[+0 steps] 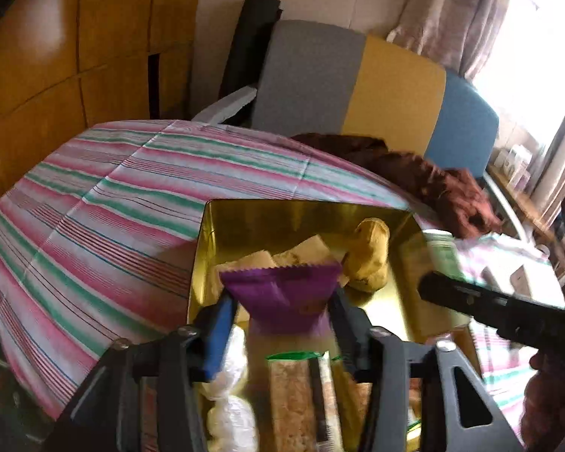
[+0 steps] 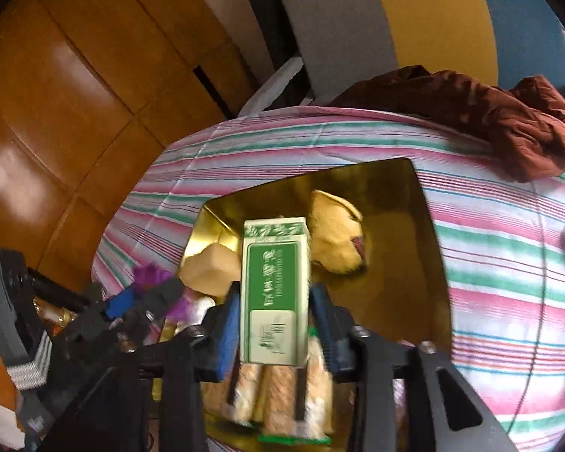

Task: Organize objects
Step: 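Carry the purple packet and green box over the gold tray and open both tools, then withdraw both tools and move the right tool toward the beige box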

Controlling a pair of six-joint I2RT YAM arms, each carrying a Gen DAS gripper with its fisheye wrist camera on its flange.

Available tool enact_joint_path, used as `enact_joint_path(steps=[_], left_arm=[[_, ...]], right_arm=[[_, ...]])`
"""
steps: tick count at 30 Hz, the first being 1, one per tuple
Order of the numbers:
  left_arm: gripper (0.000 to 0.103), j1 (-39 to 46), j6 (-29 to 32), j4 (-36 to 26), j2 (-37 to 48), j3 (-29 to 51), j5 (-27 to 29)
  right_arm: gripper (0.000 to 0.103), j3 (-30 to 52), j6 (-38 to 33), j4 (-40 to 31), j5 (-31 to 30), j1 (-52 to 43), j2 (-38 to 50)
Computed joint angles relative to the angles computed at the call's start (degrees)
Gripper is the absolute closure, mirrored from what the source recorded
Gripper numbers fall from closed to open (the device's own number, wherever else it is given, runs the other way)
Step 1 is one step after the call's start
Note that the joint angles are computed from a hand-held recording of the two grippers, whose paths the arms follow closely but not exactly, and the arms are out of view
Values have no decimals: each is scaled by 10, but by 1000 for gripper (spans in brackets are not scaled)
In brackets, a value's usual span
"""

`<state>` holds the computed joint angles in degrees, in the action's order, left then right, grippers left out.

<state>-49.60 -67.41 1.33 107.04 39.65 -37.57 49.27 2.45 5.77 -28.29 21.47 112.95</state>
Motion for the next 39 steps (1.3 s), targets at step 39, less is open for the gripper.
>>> enact_joint_path(steps=[39], left_arm=[[35,-186,-179,-250,34,112,-115]], right_arm=[[54,-233,-44,131,93,-8,-144]])
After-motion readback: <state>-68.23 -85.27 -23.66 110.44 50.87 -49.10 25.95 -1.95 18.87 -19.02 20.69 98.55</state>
